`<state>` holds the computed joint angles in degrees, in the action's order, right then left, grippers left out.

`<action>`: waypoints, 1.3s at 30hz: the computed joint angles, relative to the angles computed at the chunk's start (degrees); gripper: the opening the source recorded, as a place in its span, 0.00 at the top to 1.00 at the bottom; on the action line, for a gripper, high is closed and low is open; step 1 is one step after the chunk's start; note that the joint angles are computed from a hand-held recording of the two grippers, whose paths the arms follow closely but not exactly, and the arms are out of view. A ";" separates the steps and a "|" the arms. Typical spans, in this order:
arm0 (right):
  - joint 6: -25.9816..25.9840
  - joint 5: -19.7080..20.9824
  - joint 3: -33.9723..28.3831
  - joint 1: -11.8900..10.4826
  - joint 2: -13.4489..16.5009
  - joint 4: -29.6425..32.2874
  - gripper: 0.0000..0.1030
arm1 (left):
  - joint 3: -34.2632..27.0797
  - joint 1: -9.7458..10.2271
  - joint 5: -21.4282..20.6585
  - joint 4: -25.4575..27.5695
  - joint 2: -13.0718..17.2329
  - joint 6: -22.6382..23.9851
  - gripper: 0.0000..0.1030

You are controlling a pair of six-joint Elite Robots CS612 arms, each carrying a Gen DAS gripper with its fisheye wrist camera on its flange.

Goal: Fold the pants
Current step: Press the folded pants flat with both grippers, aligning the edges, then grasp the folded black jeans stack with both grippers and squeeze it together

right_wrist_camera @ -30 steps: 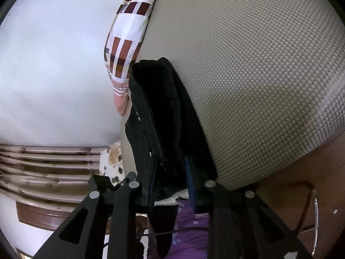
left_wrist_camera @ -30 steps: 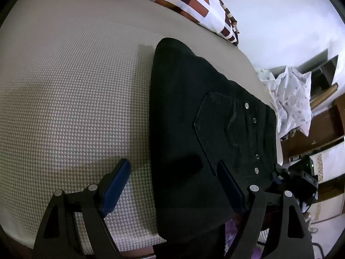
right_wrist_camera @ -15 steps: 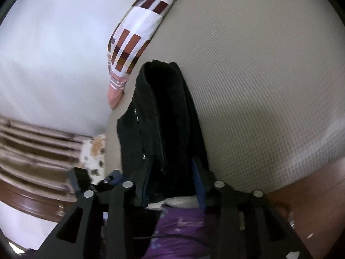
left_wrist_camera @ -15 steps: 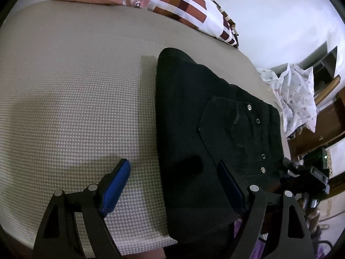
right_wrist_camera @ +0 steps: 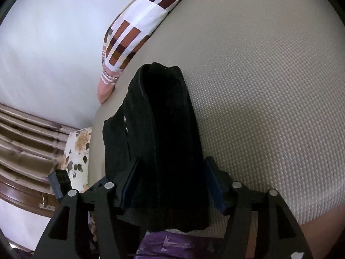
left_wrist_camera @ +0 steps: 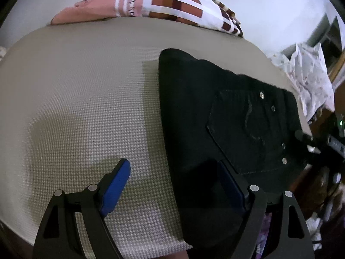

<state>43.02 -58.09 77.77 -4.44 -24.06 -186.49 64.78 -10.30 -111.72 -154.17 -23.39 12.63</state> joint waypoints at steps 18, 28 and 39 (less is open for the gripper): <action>-8.29 8.63 -5.49 -1.04 1.95 7.26 0.27 | -0.11 -1.80 6.07 0.37 -0.26 5.43 0.12; -13.03 14.26 -6.68 -1.88 1.93 13.83 0.22 | -0.98 -2.27 6.63 1.01 0.14 6.43 0.08; -18.21 12.17 -7.42 -1.10 1.81 14.94 0.25 | -3.81 -2.18 3.98 4.50 1.59 7.18 0.03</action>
